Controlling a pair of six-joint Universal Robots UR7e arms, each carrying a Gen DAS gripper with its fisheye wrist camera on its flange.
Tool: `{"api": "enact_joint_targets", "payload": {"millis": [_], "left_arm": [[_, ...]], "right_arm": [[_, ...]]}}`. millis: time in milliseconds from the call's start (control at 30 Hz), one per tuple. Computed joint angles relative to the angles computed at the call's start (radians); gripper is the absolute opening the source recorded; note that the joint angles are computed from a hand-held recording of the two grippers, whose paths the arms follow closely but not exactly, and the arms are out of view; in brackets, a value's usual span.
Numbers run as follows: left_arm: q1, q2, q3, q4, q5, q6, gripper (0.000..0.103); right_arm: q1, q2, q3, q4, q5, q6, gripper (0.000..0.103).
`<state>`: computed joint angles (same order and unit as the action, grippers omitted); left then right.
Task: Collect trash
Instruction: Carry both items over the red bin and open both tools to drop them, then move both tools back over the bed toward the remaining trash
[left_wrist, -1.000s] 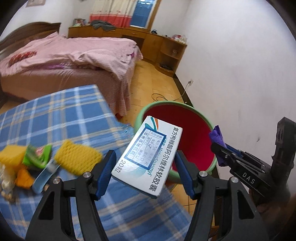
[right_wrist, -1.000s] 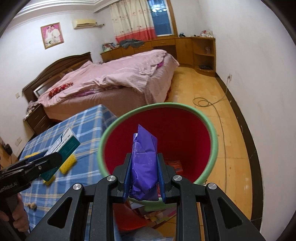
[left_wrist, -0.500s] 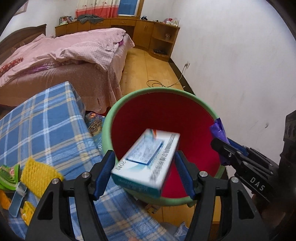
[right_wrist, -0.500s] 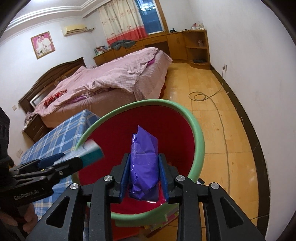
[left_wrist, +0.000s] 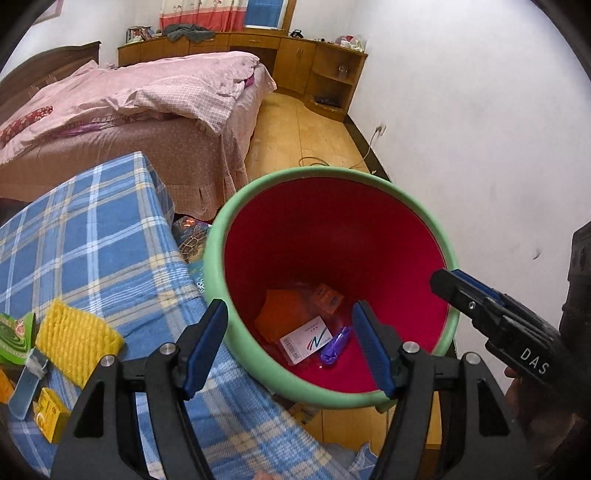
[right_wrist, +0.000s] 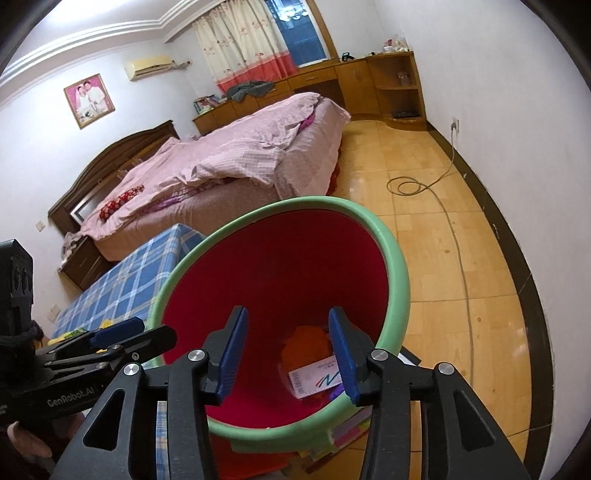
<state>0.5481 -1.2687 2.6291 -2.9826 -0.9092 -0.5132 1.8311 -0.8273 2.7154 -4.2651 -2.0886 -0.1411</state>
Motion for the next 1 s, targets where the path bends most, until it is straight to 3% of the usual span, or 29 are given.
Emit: {"api": "enact_joint_targets", "payload": {"millis": [200, 433, 600, 800, 1000], "left_arm": [[-0.043, -0.110, 0.041, 0.085, 0.020, -0.061, 0.069], [-0.119, -0.303, 0.096, 0.275, 0.065, -0.164, 0.070], [-0.177, -0.497, 0.121, 0.501, 0.100, -0.269, 0.072], [-0.229, -0.713, 0.130, 0.770, 0.133, -0.398, 0.072], [-0.289, -0.970, 0.113, 1.138, 0.164, -0.559, 0.072]], "right_arm": [[0.044, 0.014, 0.012, -0.025, -0.011, 0.035, 0.056], [0.135, 0.031, 0.011, -0.009, -0.041, 0.092, 0.057], [0.203, 0.046, 0.003, 0.014, -0.068, 0.152, 0.065], [0.284, 0.055, -0.022, 0.085, -0.107, 0.215, 0.067], [0.364, 0.077, -0.063, 0.160, -0.136, 0.264, 0.072]]}}
